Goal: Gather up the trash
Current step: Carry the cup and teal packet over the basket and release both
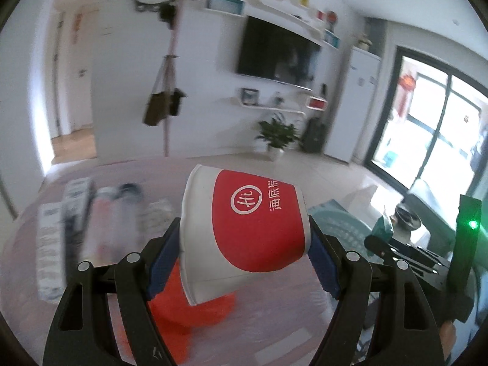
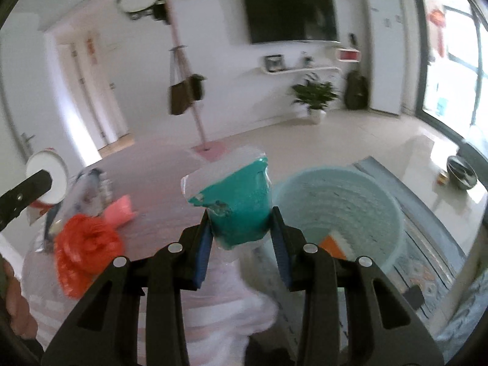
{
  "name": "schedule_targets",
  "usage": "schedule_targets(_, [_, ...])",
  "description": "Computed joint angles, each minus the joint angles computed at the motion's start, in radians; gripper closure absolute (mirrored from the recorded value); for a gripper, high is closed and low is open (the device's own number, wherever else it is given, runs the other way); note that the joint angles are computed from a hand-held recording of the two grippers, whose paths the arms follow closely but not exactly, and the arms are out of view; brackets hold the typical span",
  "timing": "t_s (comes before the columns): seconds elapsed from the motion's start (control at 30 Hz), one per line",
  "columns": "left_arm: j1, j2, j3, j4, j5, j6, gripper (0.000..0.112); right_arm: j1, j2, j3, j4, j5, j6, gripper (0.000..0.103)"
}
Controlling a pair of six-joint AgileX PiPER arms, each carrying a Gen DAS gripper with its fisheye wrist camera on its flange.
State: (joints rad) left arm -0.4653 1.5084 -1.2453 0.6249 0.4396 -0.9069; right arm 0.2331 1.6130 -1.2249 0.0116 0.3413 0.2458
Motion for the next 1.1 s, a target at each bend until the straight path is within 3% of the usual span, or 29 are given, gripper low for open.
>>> schedule_targets(0.13, [-0.054,0.122,-0.129,-0.067,0.02,0.084,0.037,-0.096,0.024,0.005,0.067,0.013,-0.045,0.07])
schedule_targets(0.3, [-0.077,0.299,-0.33,-0.318,0.062,0.329,0.037,-0.186,0.091,-0.016,0.145,0.061,-0.101,0.07])
schedule_targets(0.47, [-0.083,0.488,-0.56,-0.555,0.175,0.541,0.037,-0.233,0.164,-0.036,0.171,0.094,-0.118,0.069])
schedule_targets(0.67, [-0.079,0.69,-0.834,-0.65,0.332,0.603,0.036,-0.271,0.24,-0.073,0.218,0.112,-0.184,0.069])
schedule_targets(0.8, [-0.083,0.746,-0.914,-0.642,0.335,0.604,0.036,-0.284,0.292,-0.138,0.23,0.145,-0.193,0.068])
schedule_targets(0.93, [-0.08,0.768,-0.957,-0.657,0.362,0.608,0.03,-0.306,0.298,-0.15,0.297,0.148,-0.235,0.045])
schedule_targets(1.1, [-0.067,0.715,-0.869,-0.67,0.316,0.6,0.029,-0.32,0.274,-0.129,0.318,0.14,-0.262,0.045])
